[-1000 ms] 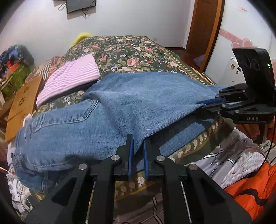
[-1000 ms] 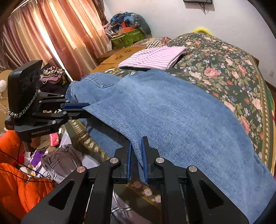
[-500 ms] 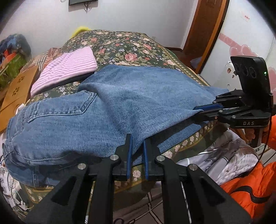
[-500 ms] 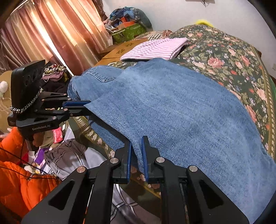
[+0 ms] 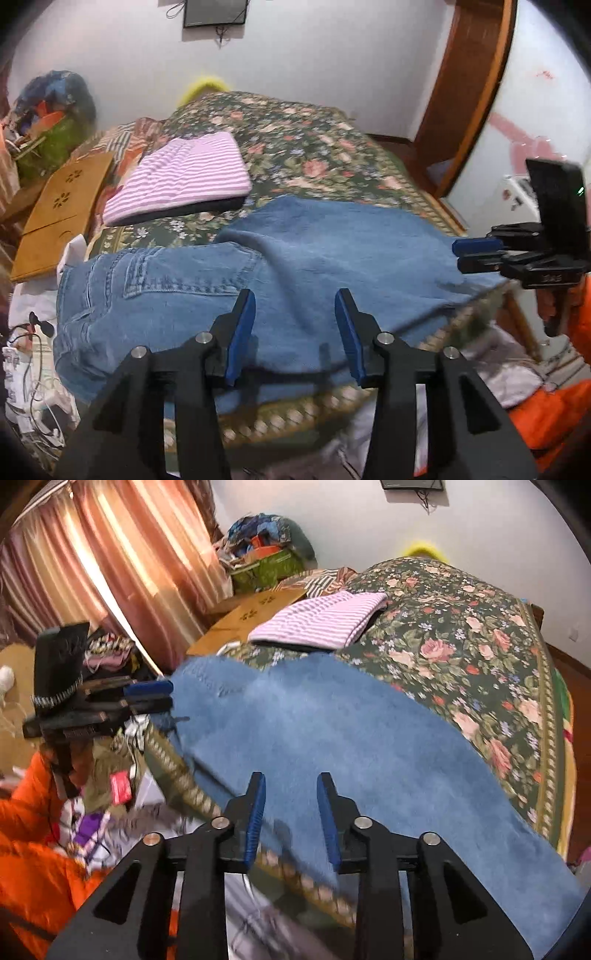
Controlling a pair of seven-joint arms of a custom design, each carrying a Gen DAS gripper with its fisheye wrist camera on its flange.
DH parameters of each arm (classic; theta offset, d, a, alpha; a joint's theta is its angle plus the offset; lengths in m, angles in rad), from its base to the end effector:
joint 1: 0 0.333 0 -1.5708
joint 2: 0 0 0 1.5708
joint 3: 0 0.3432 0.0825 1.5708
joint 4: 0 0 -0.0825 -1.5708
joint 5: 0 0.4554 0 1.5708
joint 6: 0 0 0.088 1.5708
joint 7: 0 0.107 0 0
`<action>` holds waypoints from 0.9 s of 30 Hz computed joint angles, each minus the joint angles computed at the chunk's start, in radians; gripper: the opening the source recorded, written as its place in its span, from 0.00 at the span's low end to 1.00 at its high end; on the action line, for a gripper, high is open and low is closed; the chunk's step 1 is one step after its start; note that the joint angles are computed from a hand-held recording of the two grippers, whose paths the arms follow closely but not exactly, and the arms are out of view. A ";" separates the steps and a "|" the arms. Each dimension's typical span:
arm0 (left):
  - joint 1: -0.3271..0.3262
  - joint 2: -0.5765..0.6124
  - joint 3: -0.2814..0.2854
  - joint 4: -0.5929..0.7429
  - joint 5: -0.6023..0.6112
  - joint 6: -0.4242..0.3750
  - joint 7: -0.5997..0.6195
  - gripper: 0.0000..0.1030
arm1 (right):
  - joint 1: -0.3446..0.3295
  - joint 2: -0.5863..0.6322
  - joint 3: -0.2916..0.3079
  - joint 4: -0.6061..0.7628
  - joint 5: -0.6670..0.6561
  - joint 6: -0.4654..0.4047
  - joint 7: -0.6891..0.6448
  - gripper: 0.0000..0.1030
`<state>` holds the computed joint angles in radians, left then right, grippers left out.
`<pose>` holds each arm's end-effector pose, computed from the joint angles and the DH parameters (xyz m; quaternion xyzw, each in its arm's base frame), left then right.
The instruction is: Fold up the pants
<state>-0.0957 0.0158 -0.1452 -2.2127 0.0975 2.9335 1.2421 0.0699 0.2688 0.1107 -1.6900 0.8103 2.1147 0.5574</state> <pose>0.6151 -0.1573 0.4372 -0.6637 0.6633 -0.2907 0.1874 0.7156 0.1576 0.4693 -0.8608 0.3470 0.0662 0.3663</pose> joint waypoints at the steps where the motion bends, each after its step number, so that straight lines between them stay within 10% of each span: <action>1: 0.002 0.018 0.002 0.013 -0.001 -0.020 -0.007 0.43 | 0.010 0.029 0.003 0.024 -0.008 -0.001 0.032 0.26; 9: 0.006 0.065 0.044 -0.013 0.035 -0.135 -0.124 0.44 | 0.048 0.028 0.040 -0.043 -0.111 0.063 -0.041 0.31; 16: 0.033 -0.007 0.024 -0.118 -0.119 -0.098 -0.078 0.45 | 0.037 0.064 0.020 0.047 -0.153 -0.093 0.001 0.31; 23: 0.116 -0.167 0.011 -0.197 0.039 -0.089 -0.246 0.45 | 0.036 0.114 0.030 0.157 -0.167 -0.066 0.039 0.37; 27: 0.276 -0.188 -0.061 -0.147 0.353 -0.144 -0.473 0.50 | 0.050 0.183 0.050 0.267 -0.179 -0.009 0.066 0.41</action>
